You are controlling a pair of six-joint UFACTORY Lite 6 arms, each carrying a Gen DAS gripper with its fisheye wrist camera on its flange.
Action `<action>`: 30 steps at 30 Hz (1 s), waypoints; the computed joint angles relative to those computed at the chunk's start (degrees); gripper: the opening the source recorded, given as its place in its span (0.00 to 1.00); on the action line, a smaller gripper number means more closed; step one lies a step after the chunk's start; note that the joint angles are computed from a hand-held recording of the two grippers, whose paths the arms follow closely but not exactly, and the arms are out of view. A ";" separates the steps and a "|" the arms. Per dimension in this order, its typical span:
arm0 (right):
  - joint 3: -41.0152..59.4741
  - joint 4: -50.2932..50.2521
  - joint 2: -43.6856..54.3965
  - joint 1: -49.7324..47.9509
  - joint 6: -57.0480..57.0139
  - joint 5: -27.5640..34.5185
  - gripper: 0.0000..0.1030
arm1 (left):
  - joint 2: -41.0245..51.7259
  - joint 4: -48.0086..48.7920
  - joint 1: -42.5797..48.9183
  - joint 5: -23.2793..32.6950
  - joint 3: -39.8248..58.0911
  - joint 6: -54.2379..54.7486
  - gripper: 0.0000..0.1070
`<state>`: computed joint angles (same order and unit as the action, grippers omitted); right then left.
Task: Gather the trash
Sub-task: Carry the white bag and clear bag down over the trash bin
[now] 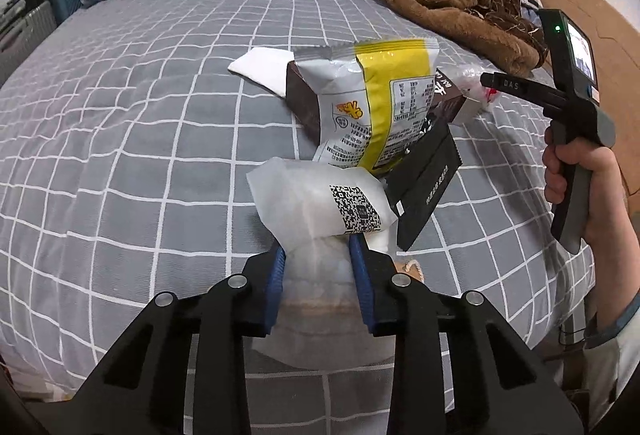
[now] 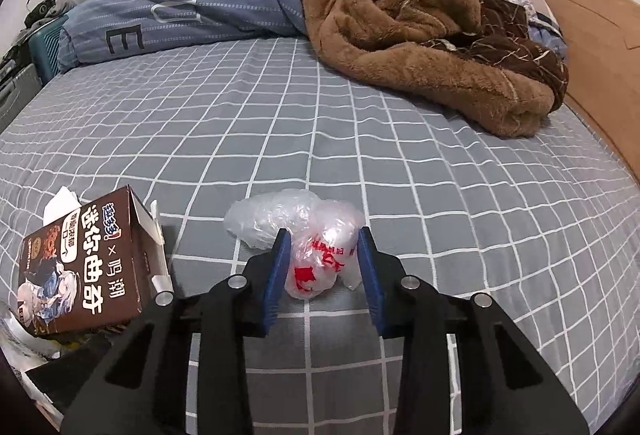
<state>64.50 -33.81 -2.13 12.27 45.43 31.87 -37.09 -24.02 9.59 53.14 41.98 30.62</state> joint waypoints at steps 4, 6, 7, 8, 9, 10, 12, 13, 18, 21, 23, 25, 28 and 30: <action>0.56 -0.58 -1.99 0.97 1.06 1.49 0.32 | -0.26 -1.53 2.38 1.83 0.88 2.07 0.28; 0.85 -0.97 -3.13 1.84 1.52 2.44 0.32 | -0.27 -1.75 2.90 2.13 1.39 2.39 0.27; 0.90 -1.43 -3.71 2.40 1.99 2.97 0.32 | -0.40 -1.87 3.27 2.29 1.56 2.62 0.27; 0.89 -2.13 -4.45 3.20 2.66 3.61 0.32 | -0.55 -2.01 3.67 2.54 1.85 2.90 0.27; 1.03 -2.46 -4.88 3.69 2.95 4.18 0.32 | -0.62 -1.98 3.80 2.65 2.17 2.85 0.27; 1.02 -2.85 -5.36 4.30 3.51 4.76 0.32 | -0.77 -2.04 4.15 2.87 2.60 2.95 0.27; 1.12 -2.85 -6.31 5.20 4.01 5.87 0.32 | -0.66 -1.78 4.19 2.95 3.59 2.66 0.27; 1.17 -2.87 -6.70 5.68 4.25 6.42 0.32 | -0.99 -1.08 3.84 2.59 3.94 2.01 0.27; 1.29 -4.69 -9.37 9.22 6.85 10.01 0.32 | -0.99 -1.42 5.35 3.37 5.84 2.35 0.27; 1.32 -4.54 -11.07 10.67 7.58 11.87 0.32 | -0.67 -2.26 6.73 4.09 7.55 3.05 0.27; 1.49 -4.78 -12.21 11.91 8.16 13.43 0.32 | -0.12 -3.35 8.18 5.09 8.76 4.00 0.27; 1.45 -5.40 -13.29 13.38 9.04 14.87 0.32 | 0.09 -4.01 9.06 5.63 9.45 4.55 0.27; 1.84 -6.16 -14.82 16.01 10.17 17.60 0.32 | 0.42 -5.28 10.70 6.99 10.75 5.85 0.27; 2.30 -7.39 -15.77 18.82 11.51 20.23 0.32 | 0.64 -6.32 11.87 8.09 12.00 6.57 0.27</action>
<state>66.80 -41.20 -17.90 31.09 56.93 52.10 -36.45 -30.34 21.46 61.23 53.98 37.20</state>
